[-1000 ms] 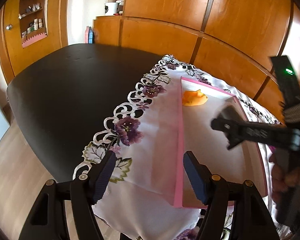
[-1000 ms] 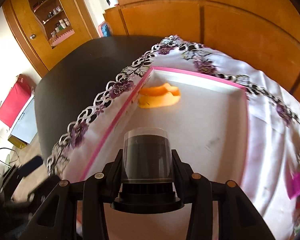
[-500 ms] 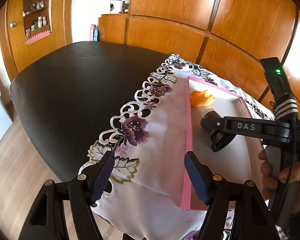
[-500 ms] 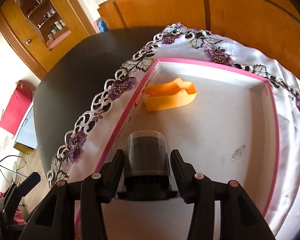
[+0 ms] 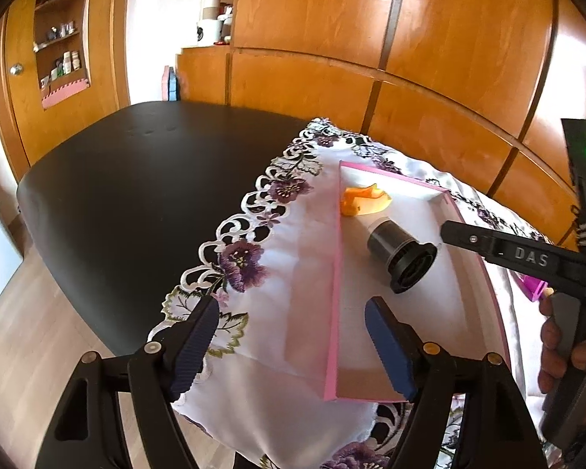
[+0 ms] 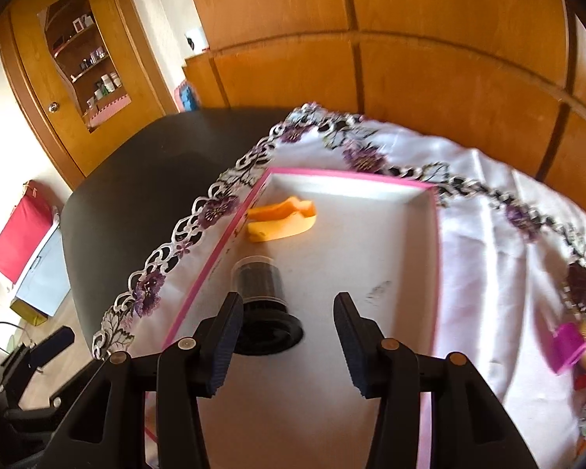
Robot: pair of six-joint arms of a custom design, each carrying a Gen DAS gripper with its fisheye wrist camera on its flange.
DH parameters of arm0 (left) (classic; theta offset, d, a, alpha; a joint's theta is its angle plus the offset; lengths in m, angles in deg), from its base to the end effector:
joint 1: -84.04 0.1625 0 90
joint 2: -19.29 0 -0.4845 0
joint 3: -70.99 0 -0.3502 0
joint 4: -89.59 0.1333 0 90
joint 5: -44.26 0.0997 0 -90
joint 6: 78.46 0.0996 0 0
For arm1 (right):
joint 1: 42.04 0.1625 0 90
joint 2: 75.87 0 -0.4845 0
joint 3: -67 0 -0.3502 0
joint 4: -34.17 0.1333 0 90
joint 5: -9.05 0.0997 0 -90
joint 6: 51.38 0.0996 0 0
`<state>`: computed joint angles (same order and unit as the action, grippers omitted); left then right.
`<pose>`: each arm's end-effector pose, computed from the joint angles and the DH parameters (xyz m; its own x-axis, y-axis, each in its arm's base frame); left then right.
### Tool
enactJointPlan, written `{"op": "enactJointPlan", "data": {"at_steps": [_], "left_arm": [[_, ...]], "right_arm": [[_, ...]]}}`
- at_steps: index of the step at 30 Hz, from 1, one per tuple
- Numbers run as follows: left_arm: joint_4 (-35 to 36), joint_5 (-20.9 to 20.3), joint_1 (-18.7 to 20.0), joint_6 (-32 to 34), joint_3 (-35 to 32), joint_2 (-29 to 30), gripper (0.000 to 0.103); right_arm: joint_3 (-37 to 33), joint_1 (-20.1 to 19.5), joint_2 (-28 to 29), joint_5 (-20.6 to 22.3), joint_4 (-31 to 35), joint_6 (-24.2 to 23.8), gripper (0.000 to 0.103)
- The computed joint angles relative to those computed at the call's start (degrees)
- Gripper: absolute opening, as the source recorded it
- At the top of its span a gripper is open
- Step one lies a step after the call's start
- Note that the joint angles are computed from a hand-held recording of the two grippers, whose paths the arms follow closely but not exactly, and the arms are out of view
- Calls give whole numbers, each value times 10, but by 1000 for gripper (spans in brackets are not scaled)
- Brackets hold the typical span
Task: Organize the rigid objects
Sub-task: 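Move both tools back toward the toy pile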
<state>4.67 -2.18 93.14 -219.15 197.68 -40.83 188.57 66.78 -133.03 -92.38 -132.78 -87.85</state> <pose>-0.3072 -0.2537 0.1439 -0.6080 -0.6652 -0.4334 0.0960 0.4803 -0.8718 0.2793 -0.4674 0.1801 -0.5701 -0.7707 0.2846 -0.8129 0.5793 -0.0596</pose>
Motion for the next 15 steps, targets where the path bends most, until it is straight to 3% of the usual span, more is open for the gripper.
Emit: {"op": "enactJointPlan", "data": {"at_steps": [15], "left_arm": [[-18,47,18,102,-50,37,78]], "right_arm": [[-17,-72,-83,-10,-29,-41,49]]}}
